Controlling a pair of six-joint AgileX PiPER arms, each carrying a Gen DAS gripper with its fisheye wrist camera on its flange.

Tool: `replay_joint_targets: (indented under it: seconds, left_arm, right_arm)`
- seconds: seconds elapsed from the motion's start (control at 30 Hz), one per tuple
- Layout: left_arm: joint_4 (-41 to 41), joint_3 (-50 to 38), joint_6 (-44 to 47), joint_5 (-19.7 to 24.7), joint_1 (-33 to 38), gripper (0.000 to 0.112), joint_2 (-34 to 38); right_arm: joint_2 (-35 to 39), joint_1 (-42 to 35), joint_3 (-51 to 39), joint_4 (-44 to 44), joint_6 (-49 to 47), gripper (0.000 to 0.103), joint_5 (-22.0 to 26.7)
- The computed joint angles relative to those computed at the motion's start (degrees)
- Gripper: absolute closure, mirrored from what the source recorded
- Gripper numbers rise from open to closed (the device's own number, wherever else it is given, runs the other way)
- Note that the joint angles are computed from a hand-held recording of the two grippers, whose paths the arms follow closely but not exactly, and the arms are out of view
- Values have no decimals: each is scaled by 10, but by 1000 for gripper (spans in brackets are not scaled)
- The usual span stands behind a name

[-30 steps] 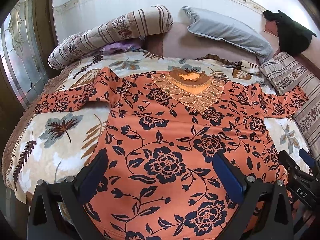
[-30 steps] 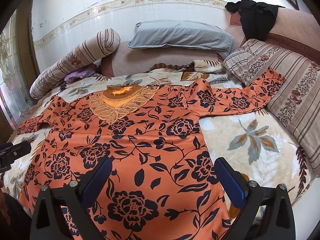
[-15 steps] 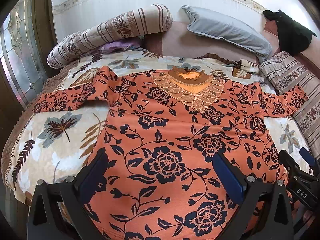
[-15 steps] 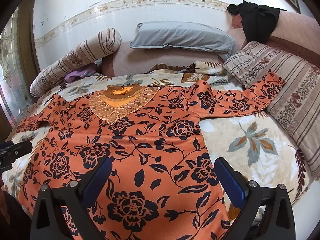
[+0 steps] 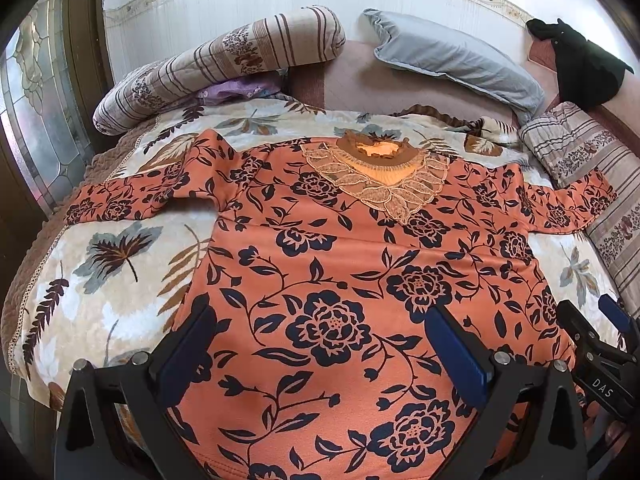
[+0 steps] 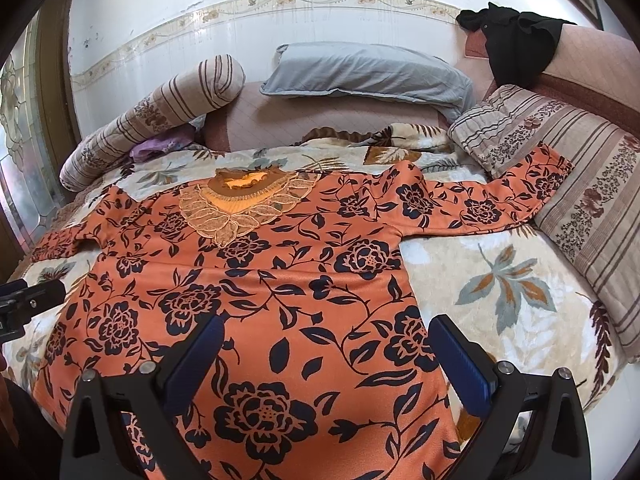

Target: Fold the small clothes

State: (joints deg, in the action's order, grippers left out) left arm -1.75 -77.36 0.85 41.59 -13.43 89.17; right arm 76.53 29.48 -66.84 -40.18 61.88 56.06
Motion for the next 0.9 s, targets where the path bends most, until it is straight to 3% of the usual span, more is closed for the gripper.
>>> replay_joint_targets:
  seconds: [0.7,0.8,0.9]
  left_arm:
    - [3,0,-4,-6,-5,9,11]
    - [-6,-4,8,-5,-1,9,17]
    - [-67,-21,62,5,34,9,32]
  right_arm:
    - [-3,-12,-3,9,-7,0,-5]
    - [-10,-29,-3,28,-18,0,-19]
    - [-25,-92,-2,98,-77,0,-62]
